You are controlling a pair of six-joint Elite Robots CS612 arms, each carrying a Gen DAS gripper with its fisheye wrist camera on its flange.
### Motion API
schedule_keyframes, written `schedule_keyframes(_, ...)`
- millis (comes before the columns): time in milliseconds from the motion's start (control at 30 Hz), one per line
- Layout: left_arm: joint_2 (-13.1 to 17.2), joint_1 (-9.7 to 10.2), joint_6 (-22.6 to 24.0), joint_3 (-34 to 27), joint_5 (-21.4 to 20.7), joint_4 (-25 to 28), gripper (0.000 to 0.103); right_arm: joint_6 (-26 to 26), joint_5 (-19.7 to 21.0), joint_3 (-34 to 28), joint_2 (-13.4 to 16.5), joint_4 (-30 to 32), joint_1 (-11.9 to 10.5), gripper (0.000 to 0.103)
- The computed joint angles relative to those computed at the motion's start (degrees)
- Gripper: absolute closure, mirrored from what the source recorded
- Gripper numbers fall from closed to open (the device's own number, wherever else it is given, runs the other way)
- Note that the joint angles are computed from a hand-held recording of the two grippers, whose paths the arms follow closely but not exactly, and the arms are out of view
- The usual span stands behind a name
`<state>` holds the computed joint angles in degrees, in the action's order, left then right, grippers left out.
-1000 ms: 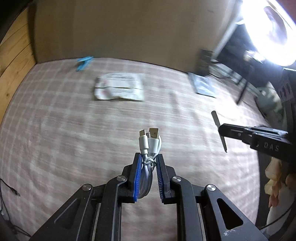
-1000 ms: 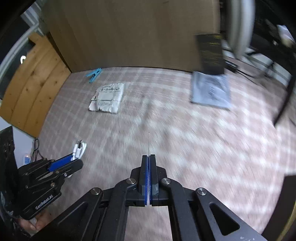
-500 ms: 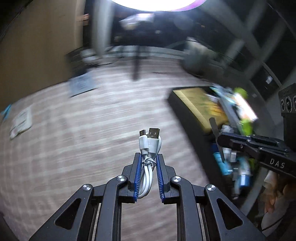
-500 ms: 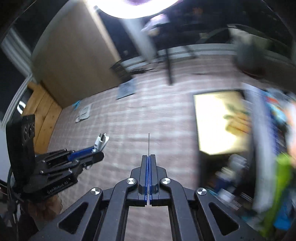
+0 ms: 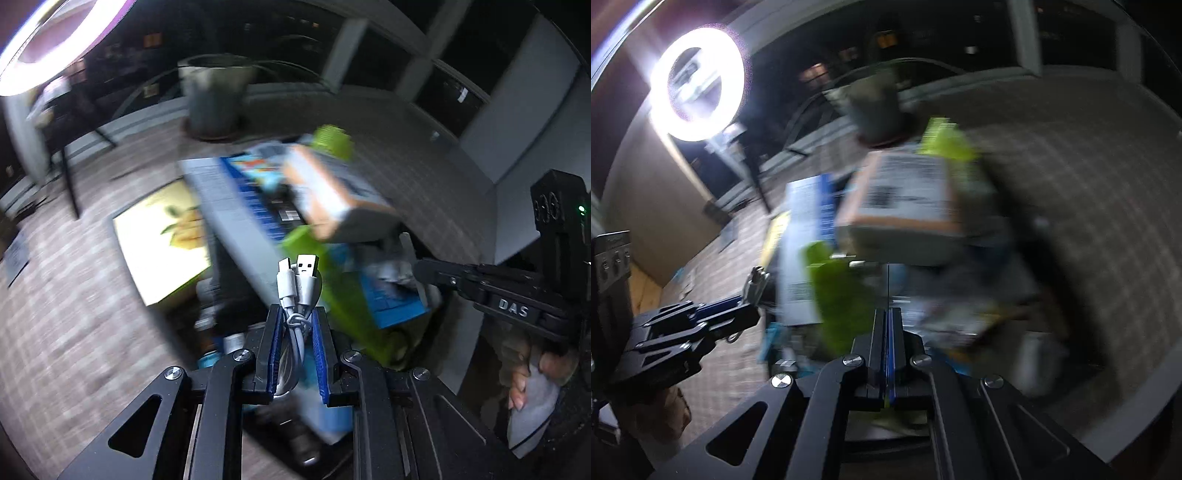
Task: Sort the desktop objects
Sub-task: 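Carry the cable and nail file to the black tray and open both tools, then move both tools back over the white paper packet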
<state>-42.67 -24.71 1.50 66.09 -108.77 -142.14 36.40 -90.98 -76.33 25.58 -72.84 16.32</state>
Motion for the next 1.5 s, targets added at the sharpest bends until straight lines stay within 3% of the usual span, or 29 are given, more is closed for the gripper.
schedule_keyframes(233, 2.11, -2.95, 3.03, -4.02, 1.38, 3.28, 0.086, 2.07, -1.86, -4.26, 2.16, 4.84, -2.26, 0.102)
schedule_keyframes(433, 3.32, -3.92, 5.15, -5.92, 2.24, 4.79, 0.085, 2.10, -2.29, -5.23, 2.86, 6.79, -3.21, 0.102)
schedule_keyframes(533, 3.50, -4.04, 4.92, -6.30, 2.16, 4.97, 0.081, 2.81, -3.29, -5.07, 2.60, 7.73, -3.23, 0.098)
schedule_keyframes(600, 3.43, -3.95, 4.27, -6.32, 2.17, 5.12, 0.075, 3.30, -2.96, -5.41, 2.68, 7.71, -3.35, 0.089)
schedule_keyframes(633, 3.27, -3.81, 4.00, -6.03, 2.18, 4.51, 0.075, 3.53, -3.03, -5.58, 2.74, 7.52, -3.34, 0.080)
schedule_keyframes(733, 2.76, -3.47, 3.38, -5.32, 2.86, 3.26, 0.075, 4.15, -3.62, -6.03, 2.75, 7.50, -3.19, 0.074)
schedule_keyframes(967, 1.10, -1.66, 2.15, -2.95, 3.44, 1.85, 0.075, 4.09, -2.77, -5.06, 1.84, 5.98, -2.68, 0.071)
schedule_keyframes(1100, -0.52, -0.18, 1.36, -0.22, 5.16, -0.15, 0.075, 1.49, -4.46, -2.35, 0.24, 3.16, -1.34, 0.053)
schedule_keyframes(1233, -1.90, 1.57, -0.44, 2.29, 7.48, -2.43, 0.075, -4.22, -8.17, 3.78, -3.26, 1.57, 0.74, 0.039)
schedule_keyframes(1400, -3.70, 4.69, -4.21, 5.96, 10.04, -5.27, 0.075, -11.92, -11.51, 13.96, -8.36, -2.53, 3.59, 0.038)
schedule_keyframes(1500, -5.08, 6.36, -6.00, 9.05, 14.74, -8.30, 0.052, -18.53, -19.33, 21.70, -12.06, -5.77, 6.15, 0.038)
